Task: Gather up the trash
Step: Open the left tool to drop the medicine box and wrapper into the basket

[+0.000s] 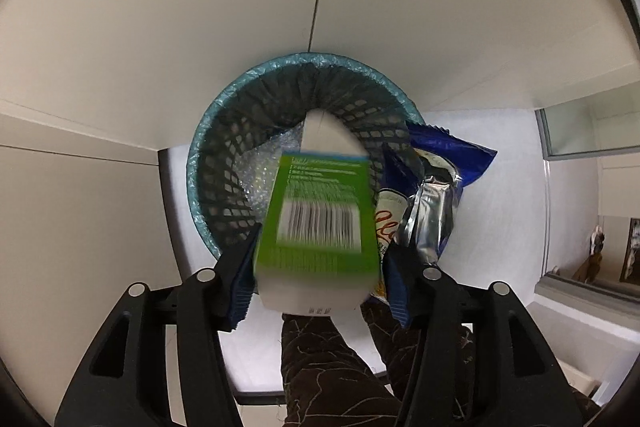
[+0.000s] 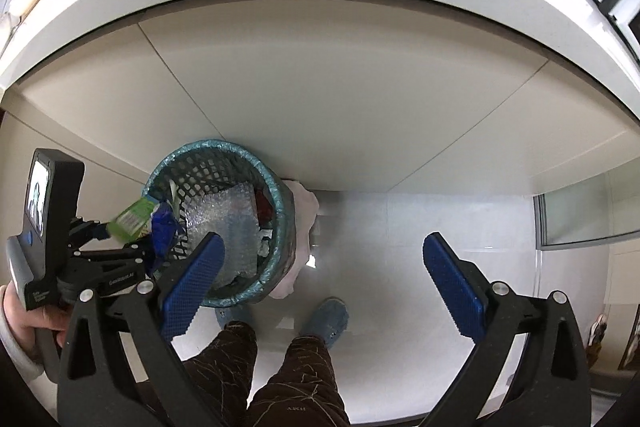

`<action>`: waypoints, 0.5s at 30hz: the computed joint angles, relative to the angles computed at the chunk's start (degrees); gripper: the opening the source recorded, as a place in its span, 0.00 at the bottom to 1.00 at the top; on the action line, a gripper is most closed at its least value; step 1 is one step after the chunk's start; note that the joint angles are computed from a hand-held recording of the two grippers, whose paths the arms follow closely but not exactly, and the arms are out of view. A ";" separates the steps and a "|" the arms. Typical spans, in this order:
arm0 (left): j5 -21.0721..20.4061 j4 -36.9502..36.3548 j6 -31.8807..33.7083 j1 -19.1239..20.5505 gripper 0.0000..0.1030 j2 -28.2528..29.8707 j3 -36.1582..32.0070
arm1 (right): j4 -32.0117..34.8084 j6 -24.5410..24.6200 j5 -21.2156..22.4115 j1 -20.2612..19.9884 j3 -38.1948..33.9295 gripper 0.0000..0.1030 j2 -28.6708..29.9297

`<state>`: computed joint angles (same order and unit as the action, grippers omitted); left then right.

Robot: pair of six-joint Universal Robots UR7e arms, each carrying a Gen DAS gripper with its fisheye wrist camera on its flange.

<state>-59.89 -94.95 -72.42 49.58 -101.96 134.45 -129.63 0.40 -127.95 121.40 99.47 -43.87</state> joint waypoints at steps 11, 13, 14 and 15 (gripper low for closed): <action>1.39 -1.25 -3.12 1.48 0.90 0.58 1.28 | -0.94 -3.76 0.66 -0.47 0.46 0.93 0.11; 1.69 -1.22 -3.41 1.61 0.91 0.21 1.49 | -0.81 -3.85 0.64 -0.41 0.56 0.93 0.12; 1.73 -1.71 -3.27 1.73 0.93 -0.23 1.77 | -0.72 -3.86 0.64 -0.42 0.58 0.93 0.16; 1.92 -2.29 -3.01 1.92 0.94 -0.42 2.03 | -0.63 -3.79 0.61 -0.44 0.61 0.93 0.23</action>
